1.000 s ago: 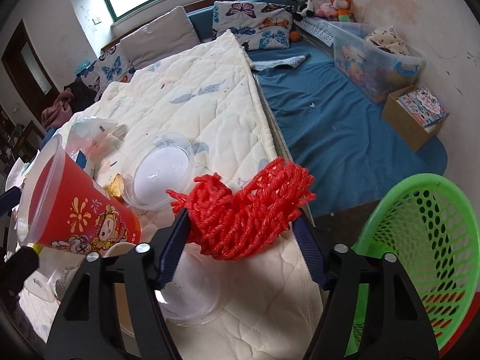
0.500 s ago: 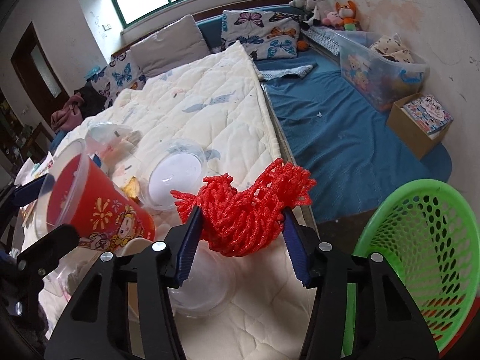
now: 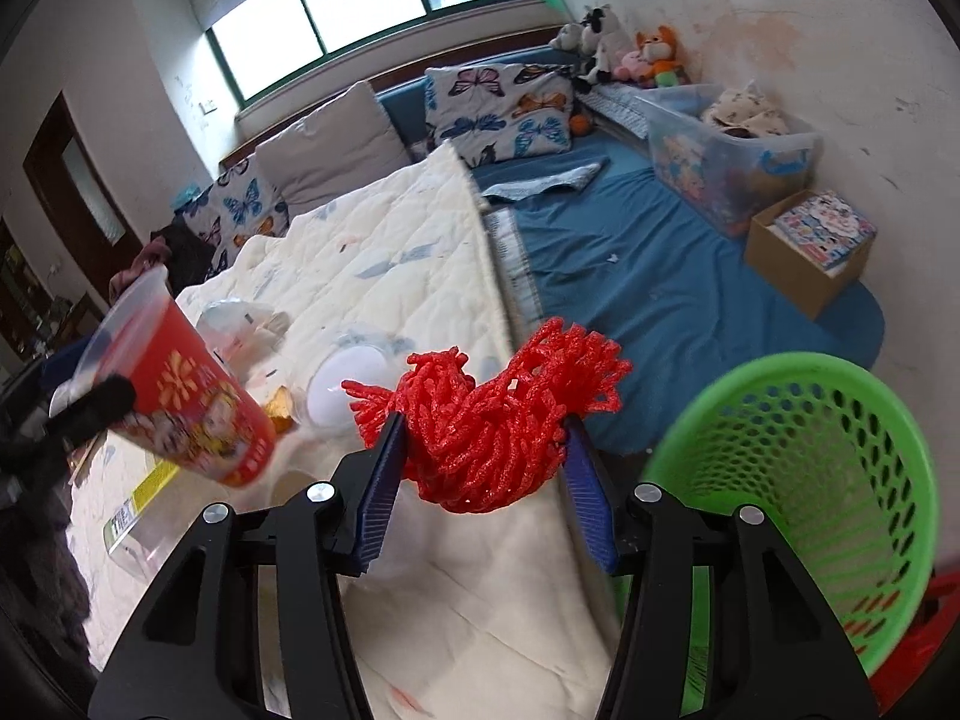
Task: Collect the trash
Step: 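Carry net and cup over the green basket and open both tools to drop them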
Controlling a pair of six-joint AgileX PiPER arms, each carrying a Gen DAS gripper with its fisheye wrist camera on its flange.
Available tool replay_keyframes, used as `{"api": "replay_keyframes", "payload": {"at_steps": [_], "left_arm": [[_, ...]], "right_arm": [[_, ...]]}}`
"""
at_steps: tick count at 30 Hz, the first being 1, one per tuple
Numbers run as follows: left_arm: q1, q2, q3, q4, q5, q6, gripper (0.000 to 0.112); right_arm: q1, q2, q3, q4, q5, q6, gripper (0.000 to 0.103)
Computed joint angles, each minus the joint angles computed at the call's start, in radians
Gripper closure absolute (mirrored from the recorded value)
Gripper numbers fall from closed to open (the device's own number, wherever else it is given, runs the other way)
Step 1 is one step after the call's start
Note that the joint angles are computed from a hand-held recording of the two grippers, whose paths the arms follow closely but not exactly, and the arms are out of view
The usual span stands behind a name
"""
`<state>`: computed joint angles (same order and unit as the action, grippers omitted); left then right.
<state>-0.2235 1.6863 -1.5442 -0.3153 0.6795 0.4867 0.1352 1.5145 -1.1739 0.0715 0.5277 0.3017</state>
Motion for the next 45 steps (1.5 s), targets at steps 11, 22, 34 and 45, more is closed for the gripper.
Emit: {"api": "replay_keyframes", "payload": {"at_steps": [11, 22, 34, 45], "left_arm": [[-0.150, -0.008, -0.051, -0.061, 0.047, -0.017, 0.026], [-0.347, 0.122, -0.154, 0.040, 0.060, -0.129, 0.026], [-0.475, 0.325, -0.351, 0.102, 0.165, -0.224, 0.025], [-0.556, 0.477, -0.520, 0.142, 0.271, -0.308, 0.025]], "right_arm": [[-0.265, -0.147, 0.303, -0.035, 0.013, -0.041, 0.047], [-0.470, -0.155, 0.442, 0.176, -0.050, -0.295, 0.027], [-0.551, -0.408, 0.549, 0.183, -0.016, -0.358, 0.022], [-0.678, -0.587, 0.620, 0.237, 0.044, -0.455, 0.020]]}}
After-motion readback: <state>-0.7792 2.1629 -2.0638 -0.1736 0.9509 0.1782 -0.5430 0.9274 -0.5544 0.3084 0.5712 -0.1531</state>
